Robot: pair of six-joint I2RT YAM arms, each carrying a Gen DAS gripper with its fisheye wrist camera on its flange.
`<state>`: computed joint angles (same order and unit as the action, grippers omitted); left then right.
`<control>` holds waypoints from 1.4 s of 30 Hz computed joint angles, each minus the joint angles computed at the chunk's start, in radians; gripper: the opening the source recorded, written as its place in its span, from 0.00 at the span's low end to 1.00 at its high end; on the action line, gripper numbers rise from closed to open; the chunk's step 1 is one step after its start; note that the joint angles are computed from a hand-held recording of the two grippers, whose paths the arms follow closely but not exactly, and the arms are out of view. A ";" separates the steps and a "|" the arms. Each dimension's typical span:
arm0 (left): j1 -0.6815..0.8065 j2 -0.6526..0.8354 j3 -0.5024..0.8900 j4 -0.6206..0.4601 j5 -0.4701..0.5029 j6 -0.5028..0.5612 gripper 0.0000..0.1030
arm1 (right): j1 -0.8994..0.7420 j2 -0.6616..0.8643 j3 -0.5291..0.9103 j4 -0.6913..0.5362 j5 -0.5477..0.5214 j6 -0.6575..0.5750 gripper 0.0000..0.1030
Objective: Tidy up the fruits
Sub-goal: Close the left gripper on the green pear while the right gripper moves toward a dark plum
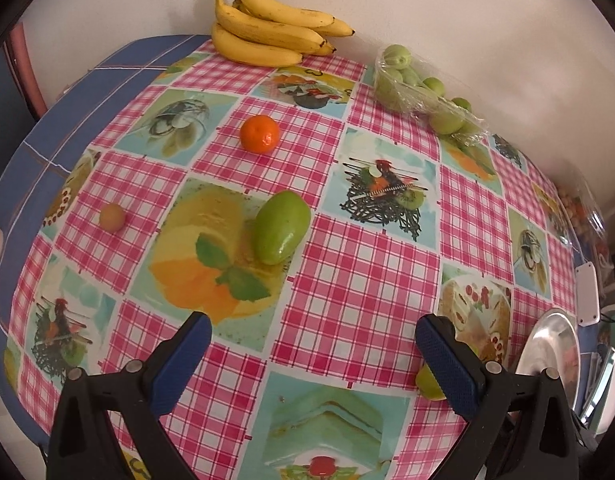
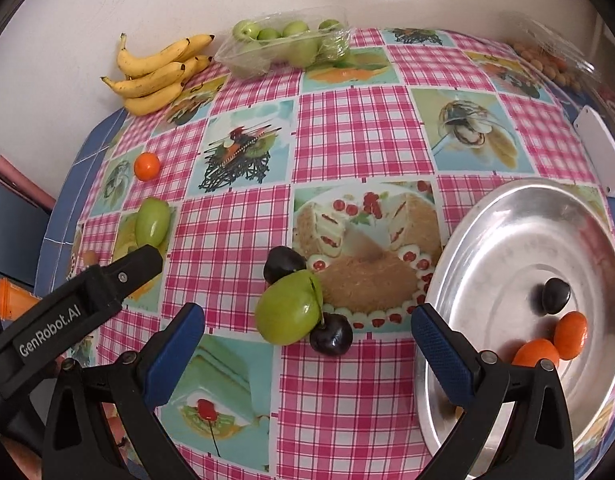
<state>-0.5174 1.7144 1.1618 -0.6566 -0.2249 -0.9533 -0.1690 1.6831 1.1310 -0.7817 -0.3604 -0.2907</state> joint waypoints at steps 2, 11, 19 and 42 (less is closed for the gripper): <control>0.001 0.000 -0.001 0.009 0.010 0.004 1.00 | -0.011 0.013 0.006 -0.009 -0.024 -0.003 1.00; -0.001 0.011 0.022 0.014 0.028 0.037 1.00 | -0.016 0.009 0.008 -0.016 -0.044 -0.009 1.00; -0.005 0.039 0.041 0.011 0.093 0.022 0.99 | -0.038 0.028 0.025 -0.063 -0.057 -0.027 1.00; -0.014 0.073 0.056 0.027 0.188 0.006 0.86 | -0.012 0.034 -0.005 -0.056 0.065 -0.086 0.48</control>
<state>-0.5309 1.7870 1.2175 -0.6297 -0.0367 -0.9471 -0.1812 1.7172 1.1259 -0.8373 -0.2955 -0.3767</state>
